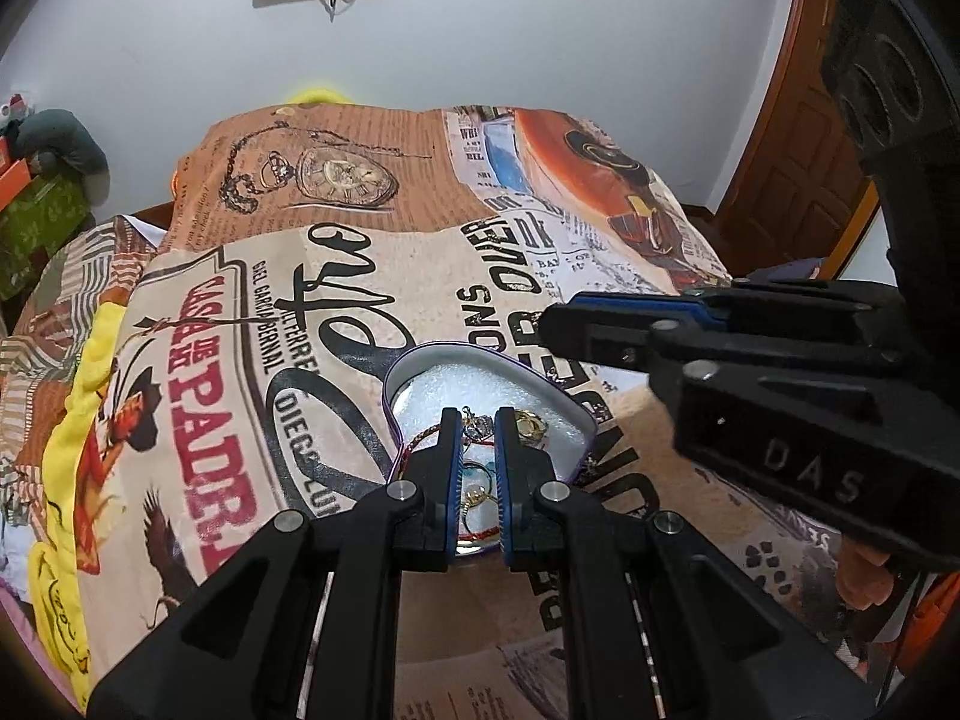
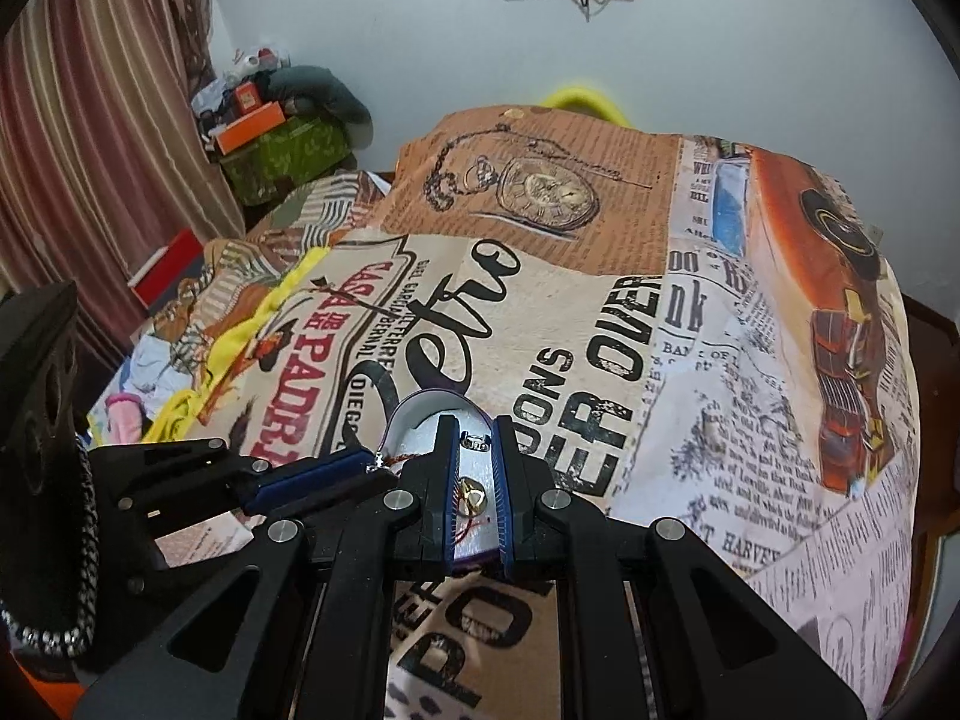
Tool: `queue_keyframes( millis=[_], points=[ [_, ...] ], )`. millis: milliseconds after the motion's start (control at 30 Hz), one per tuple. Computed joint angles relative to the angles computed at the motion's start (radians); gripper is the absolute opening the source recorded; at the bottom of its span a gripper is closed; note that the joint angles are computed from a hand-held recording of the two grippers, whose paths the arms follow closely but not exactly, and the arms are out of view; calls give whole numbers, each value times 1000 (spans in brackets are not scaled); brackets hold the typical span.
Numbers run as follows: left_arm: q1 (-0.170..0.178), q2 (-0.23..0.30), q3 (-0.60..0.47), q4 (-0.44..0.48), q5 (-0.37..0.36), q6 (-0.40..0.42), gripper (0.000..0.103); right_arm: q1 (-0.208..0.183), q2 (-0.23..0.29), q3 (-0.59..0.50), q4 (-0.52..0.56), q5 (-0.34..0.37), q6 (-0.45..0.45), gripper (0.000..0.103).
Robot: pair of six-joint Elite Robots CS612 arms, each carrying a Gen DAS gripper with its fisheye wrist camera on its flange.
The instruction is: Organize jewelry
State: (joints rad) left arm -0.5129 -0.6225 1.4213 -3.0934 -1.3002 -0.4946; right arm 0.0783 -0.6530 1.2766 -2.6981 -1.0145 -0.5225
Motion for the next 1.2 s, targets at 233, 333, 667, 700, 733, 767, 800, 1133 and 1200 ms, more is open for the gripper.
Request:
queue_keyframes(
  millis=[233,333,667,700,733,767,800,1133,1200],
  points=[
    [6,7,1,-7,-22,-7,8,9,17,-24,52,-8,-15,10],
    [5,5,5,-9,-17,-4,8,10,20,-30,71,-7,-14,10],
    [-1,-20,37,-16,9,-17,10,6,9,-33,121,11,-14,15],
    [-2,-24,41,-19,14,-19,10,6,4,-25,108,8,-14,15],
    [-3,-29,47,-24,21,-20,10,5,-1,-16,91,3,-12,15],
    [-5,-36,55,-32,28,-23,10,5,-5,-9,75,-2,-9,15],
    [-8,-44,64,-42,37,-26,10,4,-12,2,53,-4,-5,15],
    [-71,-150,191,-219,241,1,10,-39,-122,166,-237,67,87,16],
    [-91,-174,221,-280,297,17,10,-52,-155,220,-350,87,122,15]
  ],
)
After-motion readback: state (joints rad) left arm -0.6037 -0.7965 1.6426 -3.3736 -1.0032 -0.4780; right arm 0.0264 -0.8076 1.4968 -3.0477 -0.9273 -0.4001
